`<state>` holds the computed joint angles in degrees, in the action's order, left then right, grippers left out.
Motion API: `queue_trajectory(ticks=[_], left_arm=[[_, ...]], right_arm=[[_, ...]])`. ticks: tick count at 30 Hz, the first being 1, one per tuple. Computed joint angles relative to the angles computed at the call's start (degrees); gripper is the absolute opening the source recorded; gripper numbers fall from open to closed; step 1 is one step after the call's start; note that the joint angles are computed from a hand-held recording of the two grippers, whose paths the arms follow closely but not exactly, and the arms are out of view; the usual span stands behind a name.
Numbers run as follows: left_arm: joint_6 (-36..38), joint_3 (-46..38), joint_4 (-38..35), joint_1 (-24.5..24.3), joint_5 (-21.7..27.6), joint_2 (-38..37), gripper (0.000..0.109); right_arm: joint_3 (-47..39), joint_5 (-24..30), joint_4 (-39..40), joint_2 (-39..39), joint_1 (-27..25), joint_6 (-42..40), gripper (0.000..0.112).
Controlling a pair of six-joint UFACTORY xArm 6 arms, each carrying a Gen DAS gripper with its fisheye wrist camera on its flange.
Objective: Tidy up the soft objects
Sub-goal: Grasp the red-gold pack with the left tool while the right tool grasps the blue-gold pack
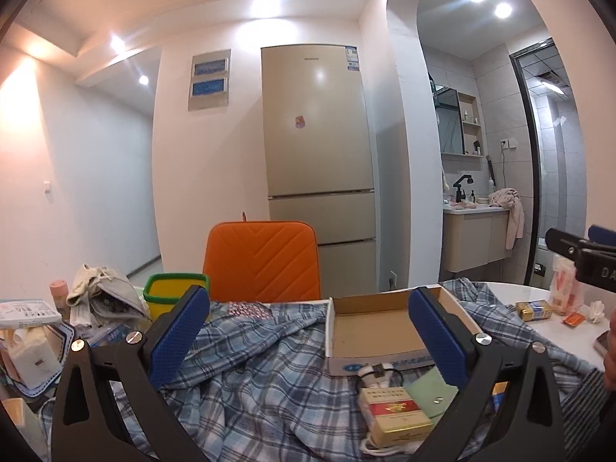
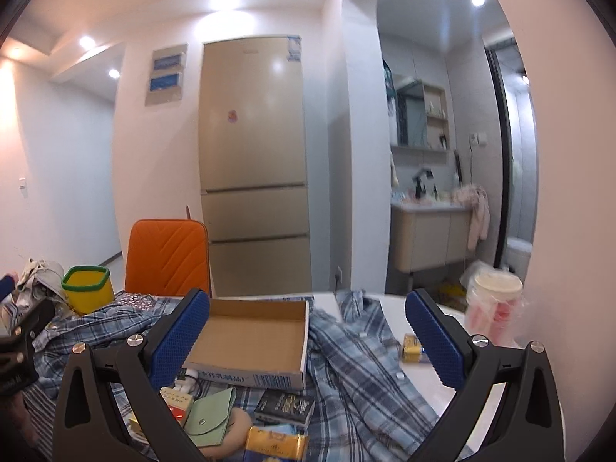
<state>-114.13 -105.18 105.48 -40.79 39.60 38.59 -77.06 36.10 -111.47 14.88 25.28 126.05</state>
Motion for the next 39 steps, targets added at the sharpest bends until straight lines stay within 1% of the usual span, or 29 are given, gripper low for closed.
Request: queue_trajectory(ticks=[1, 2, 4, 6, 7, 8, 10, 13, 15, 18, 21, 24, 25, 26, 28, 31, 32, 35, 37, 39], left_arm=[[1.8, -0.6, -2.1, 0.1, -0.8, 0.1, 0.103], [4.8, -1.7, -5.3, 0.0, -1.3, 0.6, 0.103], [11.3, -3.8, -11.9, -0.2, -1.8, 1.6, 0.103], [14.7, -4.5, -16.3, -0.1, -3.2, 2.3, 0.103], [16.0, -4.8, -18.1, 0.1, -4.2, 2.6, 0.103], [17.4, -5.0, -20.1, 0.5, -5.7, 3.1, 0.103], [19.2, -5.3, -22.8, 1.2, -8.7, 4.0, 0.103], [24.8, -7.0, -29.2, 2.2, -12.2, 6.3, 0.103], [28.0, -7.8, -33.1, 2.7, -14.0, 7.5, 0.100], [32.7, -9.4, -38.0, 2.6, -13.6, 9.2, 0.100], [36.1, -10.5, -41.3, 2.3, -13.2, 10.3, 0.100], [38.1, -11.1, -42.6, 2.1, -12.5, 10.8, 0.100], [38.4, -11.3, -42.7, 2.1, -12.4, 11.0, 0.100], [38.7, -11.5, -42.8, 2.1, -12.2, 11.0, 0.100], [39.1, -11.7, -43.0, 1.9, -11.7, 11.1, 0.100], [40.8, -12.7, -44.4, 1.8, -11.0, 11.8, 0.100], [41.3, -12.9, -44.6, 1.8, -10.7, 11.9, 0.099], [43.8, -14.7, -46.1, 1.5, -9.4, 12.8, 0.096], [46.4, -17.0, -48.2, 1.2, -8.4, 14.1, 0.096], [50.4, -20.6, -52.3, 1.0, -7.5, 16.3, 0.096]], right_arm=[[-0.7, -1.5, 4.1, 0.0, -0.4, -3.2, 0.103], [-1.3, -4.4, 9.1, 0.0, -1.2, -7.2, 0.103], [-2.1, -13.0, 17.2, 0.8, -3.6, -13.7, 0.103], [-2.0, -17.6, 25.7, 1.9, -5.1, -20.8, 0.103], [-2.0, -18.7, 28.6, 2.6, -5.5, -23.3, 0.103], [-1.9, -20.1, 33.3, 3.7, -5.9, -27.9, 0.101], [-2.2, -20.7, 42.0, 5.6, -6.0, -36.6, 0.098], [-3.4, -20.1, 51.4, 8.7, -5.8, -45.7, 0.092], [-4.3, -19.7, 61.2, 11.0, -5.5, -54.7, 0.084], [-5.7, -18.6, 74.3, 14.0, -4.8, -66.3, 0.080], [-7.0, -17.8, 80.9, 16.0, -4.3, -72.1, 0.078], [-7.6, -17.5, 84.6, 17.2, -4.0, -75.4, 0.073], [-7.7, -17.3, 84.8, 17.3, -3.9, -75.6, 0.068], [-8.3, -16.2, 85.9, 17.7, -3.6, -77.1, 0.058], [-8.9, -15.5, 88.0, 18.2, -3.4, -79.4, 0.058], [-8.3, -16.7, 86.1, 17.7, -3.5, -77.7, 0.057], [-7.7, -17.6, 85.0, 17.3, -3.7, -76.5, 0.057], [-6.1, -19.6, 77.7, 15.7, -4.5, -69.4, 0.057], [-5.4, -20.9, 70.9, 14.7, -5.2, -62.6, 0.057], [-4.7, -21.7, 62.8, 13.5, -6.1, -54.3, 0.057]])
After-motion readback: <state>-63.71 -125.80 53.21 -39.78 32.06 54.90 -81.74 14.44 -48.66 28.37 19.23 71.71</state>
